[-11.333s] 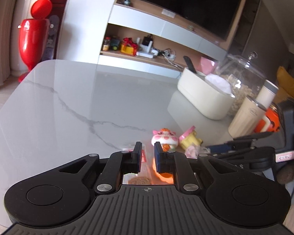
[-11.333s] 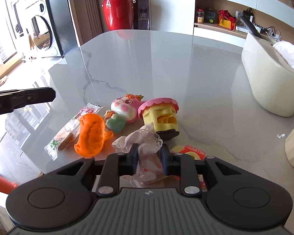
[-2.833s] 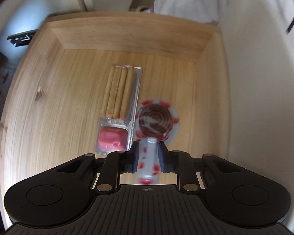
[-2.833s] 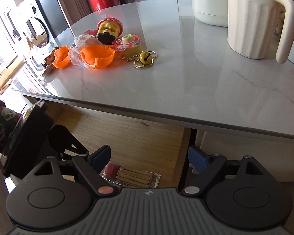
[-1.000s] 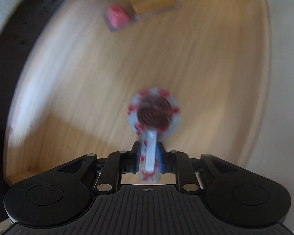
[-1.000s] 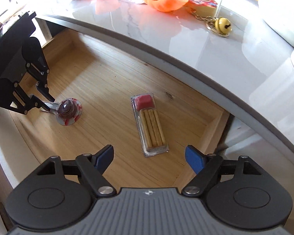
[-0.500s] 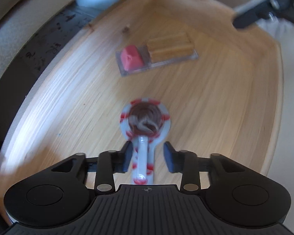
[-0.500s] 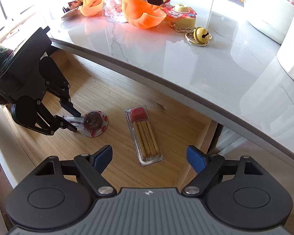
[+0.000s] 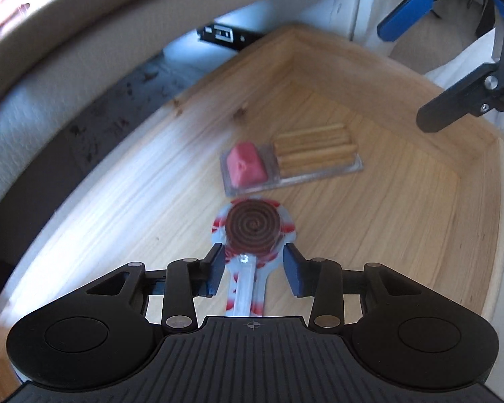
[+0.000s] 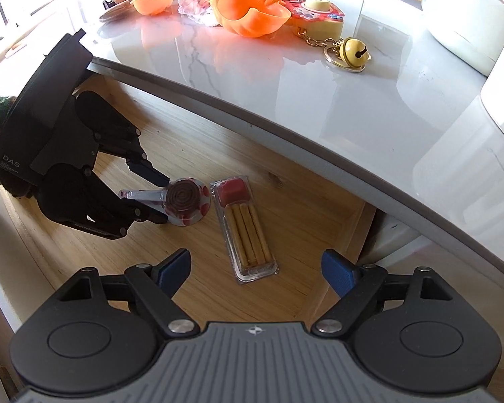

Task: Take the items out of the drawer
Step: 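Lift the lollipop with left tool while right tool reaches toward biscuit-stick pack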

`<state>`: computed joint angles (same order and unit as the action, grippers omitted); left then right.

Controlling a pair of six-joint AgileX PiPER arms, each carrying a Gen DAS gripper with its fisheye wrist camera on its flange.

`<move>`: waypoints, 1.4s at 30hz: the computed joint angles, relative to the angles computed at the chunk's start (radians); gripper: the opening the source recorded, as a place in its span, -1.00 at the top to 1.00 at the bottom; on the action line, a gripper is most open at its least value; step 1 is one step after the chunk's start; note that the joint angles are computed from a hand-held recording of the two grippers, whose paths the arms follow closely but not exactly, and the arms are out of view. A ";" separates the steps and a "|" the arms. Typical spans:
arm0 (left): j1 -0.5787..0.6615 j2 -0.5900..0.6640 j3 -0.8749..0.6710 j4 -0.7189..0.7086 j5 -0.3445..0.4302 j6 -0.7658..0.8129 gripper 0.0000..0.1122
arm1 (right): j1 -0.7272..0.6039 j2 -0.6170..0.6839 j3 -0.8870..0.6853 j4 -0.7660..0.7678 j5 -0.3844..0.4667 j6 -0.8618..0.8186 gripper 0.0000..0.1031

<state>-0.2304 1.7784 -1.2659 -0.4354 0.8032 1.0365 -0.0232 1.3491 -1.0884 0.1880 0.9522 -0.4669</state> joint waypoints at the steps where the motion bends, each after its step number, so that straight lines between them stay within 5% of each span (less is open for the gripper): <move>1: 0.002 0.006 -0.012 -0.002 0.012 -0.019 0.24 | -0.002 -0.001 -0.001 0.002 0.003 -0.001 -0.67; 9: 0.049 0.053 -0.111 -0.118 0.122 -0.050 0.25 | 0.011 -0.039 0.006 -0.007 0.036 0.012 -0.69; 14: 0.003 0.023 -0.057 -0.073 0.004 -0.053 0.24 | 0.021 -0.038 0.005 -0.016 0.036 0.026 -0.69; 22: -0.060 -0.016 0.006 -0.019 -0.083 -0.017 0.14 | 0.033 -0.028 0.005 -0.028 0.028 0.036 -0.72; 28: -0.063 0.011 -0.048 0.078 -0.002 -0.139 0.08 | 0.038 -0.021 0.001 -0.034 0.024 0.041 -0.74; 35: -0.069 0.035 -0.011 0.007 -0.065 -0.117 0.05 | 0.041 -0.021 0.004 -0.042 0.019 0.047 -0.74; 38: -0.095 0.043 -0.038 0.081 -0.041 -0.230 0.10 | 0.044 -0.018 0.003 -0.048 0.017 0.051 -0.74; 42: -0.050 -0.010 -0.084 0.086 0.113 -0.167 0.12 | 0.015 -0.011 -0.016 -0.016 0.027 -0.005 -0.74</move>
<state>-0.2800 1.7687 -1.3496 -0.3495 0.9159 0.8691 -0.0082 1.3383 -1.1045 0.1719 0.9789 -0.4724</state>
